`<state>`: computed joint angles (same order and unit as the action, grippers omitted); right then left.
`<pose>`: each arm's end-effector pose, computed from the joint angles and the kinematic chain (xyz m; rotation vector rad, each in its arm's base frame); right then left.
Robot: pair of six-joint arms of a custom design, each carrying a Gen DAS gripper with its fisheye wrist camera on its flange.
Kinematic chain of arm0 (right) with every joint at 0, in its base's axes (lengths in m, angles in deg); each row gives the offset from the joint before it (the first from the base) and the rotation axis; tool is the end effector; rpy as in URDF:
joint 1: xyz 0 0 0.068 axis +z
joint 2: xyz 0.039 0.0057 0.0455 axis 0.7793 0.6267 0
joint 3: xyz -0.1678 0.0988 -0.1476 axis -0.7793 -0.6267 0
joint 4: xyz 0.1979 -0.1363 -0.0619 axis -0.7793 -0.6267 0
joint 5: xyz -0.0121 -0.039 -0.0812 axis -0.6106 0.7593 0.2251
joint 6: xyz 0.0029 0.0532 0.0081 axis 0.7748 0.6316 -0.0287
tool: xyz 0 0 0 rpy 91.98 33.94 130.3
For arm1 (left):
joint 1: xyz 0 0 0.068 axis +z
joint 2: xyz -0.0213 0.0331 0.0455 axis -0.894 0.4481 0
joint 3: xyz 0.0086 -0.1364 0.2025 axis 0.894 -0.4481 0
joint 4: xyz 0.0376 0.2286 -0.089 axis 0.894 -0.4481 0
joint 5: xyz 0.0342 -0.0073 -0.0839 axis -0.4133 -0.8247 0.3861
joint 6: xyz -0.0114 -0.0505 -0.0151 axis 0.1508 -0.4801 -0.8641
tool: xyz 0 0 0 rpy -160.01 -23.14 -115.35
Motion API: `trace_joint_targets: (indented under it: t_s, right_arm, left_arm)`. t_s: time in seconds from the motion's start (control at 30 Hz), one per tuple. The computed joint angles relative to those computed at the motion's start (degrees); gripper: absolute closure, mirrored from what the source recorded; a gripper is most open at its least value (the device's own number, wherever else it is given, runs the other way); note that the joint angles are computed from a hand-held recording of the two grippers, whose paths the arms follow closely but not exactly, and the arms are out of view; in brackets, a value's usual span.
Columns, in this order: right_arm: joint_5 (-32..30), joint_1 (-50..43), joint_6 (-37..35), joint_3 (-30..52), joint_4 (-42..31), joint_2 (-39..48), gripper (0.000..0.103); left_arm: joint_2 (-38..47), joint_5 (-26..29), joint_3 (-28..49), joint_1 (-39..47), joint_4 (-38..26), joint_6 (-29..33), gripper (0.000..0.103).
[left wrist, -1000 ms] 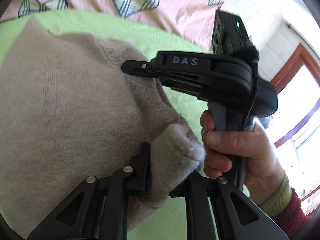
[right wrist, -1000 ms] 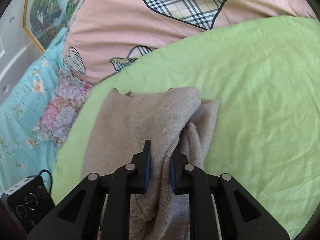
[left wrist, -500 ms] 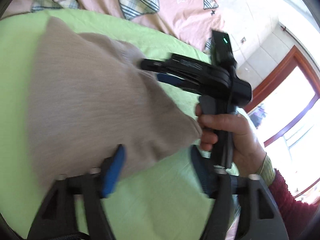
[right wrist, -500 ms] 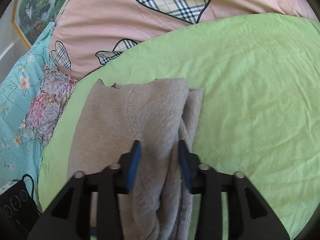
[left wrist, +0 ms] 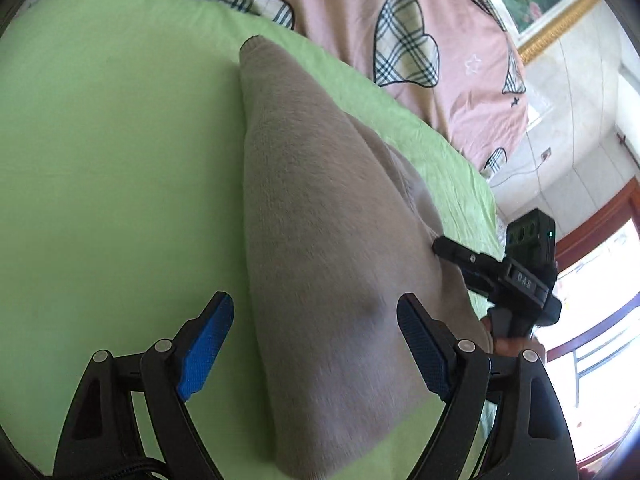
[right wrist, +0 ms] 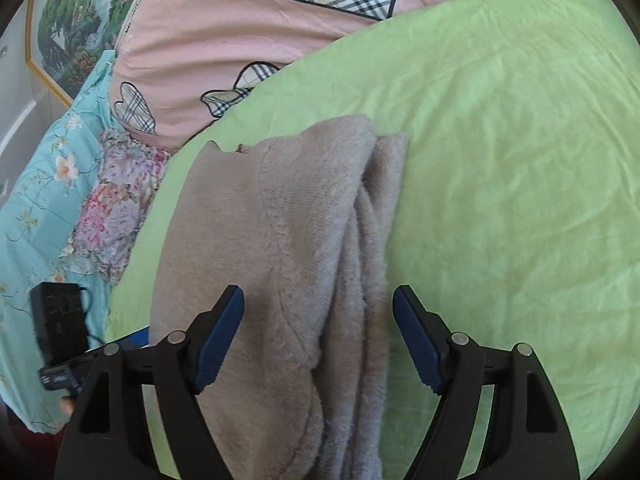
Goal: Fold small clothes
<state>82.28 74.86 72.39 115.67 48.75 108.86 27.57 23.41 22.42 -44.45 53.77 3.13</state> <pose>0.2267 0.1035 0.2189 -0.0129 2.4594 0.5157 0.2586 0.0627 0.1495 -0.1377 2.4421 -0.8641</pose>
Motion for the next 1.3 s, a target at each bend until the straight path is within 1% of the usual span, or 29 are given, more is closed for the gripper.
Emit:
trace_joint_targets:
  t_s: [0.07, 0.13, 0.17, 0.2, 0.23, 0.27, 0.3, 0.33, 0.37, 0.43, 0.5, 0.57, 0.6, 0.63, 0.67, 0.7, 0.73, 0.77, 0.87, 0.93, 0.97, 1.03, 1.1, 1.17, 1.23, 1.3]
  right_arm:
    - [-0.80, -0.23, -0.12, 0.77, 0.33, 2.37, 0.026]
    - [-2.15, -0.61, 0.14, 1.16, 0.88, 4.29, 0.026]
    - [-3.13, -0.90, 0.18, 1.29, 1.37, 5.13, 0.026]
    - [-3.86, -1.06, 0.08, 1.49, 1.72, 5.71, 0.029]
    - [-4.84, -1.28, 0.14, 1.66, 1.96, 6.19, 0.046]
    - [-6.49, -1.74, 0.97, 1.44, 2.59, 6.53, 0.054]
    - [-6.23, -1.62, 2.24, 1.16, 2.99, 6.55, 0.059]
    - [-5.27, -0.87, 2.70, 1.07, 2.90, 6.14, 0.061]
    - [-4.19, 0.13, 3.41, 0.85, 2.75, 5.28, 0.065]
    - [-1.70, 3.15, 5.35, 0.30, 2.55, 2.97, 0.068]
    - [-0.34, 6.01, 6.77, 0.15, 2.80, 1.86, 0.070]
    - [1.16, 10.13, 8.87, -0.27, 3.65, 1.10, 0.070]
    - [2.17, 13.16, 10.41, -0.76, 4.94, 0.91, 0.070]
    - [2.59, 14.76, 11.35, -0.99, 5.95, 1.06, 0.070]
    - [3.41, 17.31, 12.86, -1.51, 7.71, 1.44, 0.070]
    - [4.57, 20.45, 14.62, -1.87, 9.93, 2.44, 0.070]
    - [5.55, 22.90, 15.83, -1.96, 11.72, 3.66, 0.070]
    - [6.21, 24.57, 16.56, -1.90, 12.99, 4.78, 0.070]
    - [8.53, 30.78, 19.23, -0.57, 17.45, 10.34, 0.070]
    - [9.05, 33.25, 20.34, 0.26, 20.08, 14.10, 0.070]
    - [9.23, 33.90, 20.57, 0.48, 20.74, 15.31, 0.070]
    - [8.89, 34.50, 21.19, 2.32, 21.55, 19.65, 0.070]
    - [10.22, 35.09, 21.41, 3.52, 21.63, 23.04, 0.068]
    - [10.02, 34.87, 21.85, 2.34, 23.49, 22.95, 0.065]
    - [9.54, 34.47, 22.54, 1.74, 23.15, 22.31, 0.058]
    - [8.92, 34.04, 22.51, 1.54, 21.96, 21.38, 0.058]
  left_arm:
    - [7.44, 1.10, 3.60, -0.21, 0.60, 0.20, 0.018]
    - [10.80, 3.24, 4.37, -1.20, 3.70, -0.73, 0.017]
    - [12.34, 3.81, 5.34, -1.64, 5.27, -0.88, 0.021]
    - [13.66, 4.03, 6.38, -2.08, 5.75, -0.94, 0.035]
    - [15.06, 5.24, 7.71, -2.37, 5.09, -0.39, 0.041]
    - [15.95, 6.09, 8.69, -2.30, 4.45, -0.30, 0.045]
    - [14.91, 6.31, 7.89, -2.27, 4.82, -0.34, 0.051]
    - [13.93, 6.15, 7.39, -2.40, 5.00, -0.19, 0.053]
    - [11.73, 5.84, 6.21, -1.96, 4.15, 1.31, 0.056]
    - [8.77, 6.44, 5.39, -0.66, 0.88, 3.43, 0.058]
    - [3.78, 8.29, 3.63, 3.54, -4.84, 8.72, 0.059]
    - [0.10, 10.02, 3.66, 9.41, -13.80, 17.30, 0.059]
    - [-0.85, 10.47, 3.98, 11.39, -16.93, 20.12, 0.059]
    - [-2.23, 11.11, 4.54, 15.62, -22.93, 26.12, 0.059]
    - [-2.86, 11.27, 5.17, 18.53, -27.08, 30.35, 0.059]
    - [-3.52, 11.16, 5.89, 22.50, -32.26, 36.03, 0.059]
    - [-3.56, 11.02, 6.61, 25.28, -35.89, 40.16, 0.059]
    - [-3.16, 10.59, 7.76, 29.82, -41.15, 46.52, 0.059]
    - [0.61, 8.68, 11.18, 39.33, -51.13, 59.41, 0.059]
    - [3.41, 7.22, 12.32, 43.93, -53.71, 64.87, 0.059]
    - [4.74, 6.39, 12.52, 45.32, -53.81, 66.04, 0.059]
    - [8.28, 3.90, 12.60, 47.69, -52.44, 67.39, 0.058]
    - [11.77, 2.09, 11.71, 49.21, -49.77, 67.98, 0.053]
    - [16.37, 2.22, 13.13, 51.22, -51.60, 70.72, 0.049]
    - [19.63, 2.01, 15.45, 52.37, -54.93, 73.19, 0.046]
    - [21.09, 1.53, 17.55, 52.67, -57.04, 74.16, 0.040]
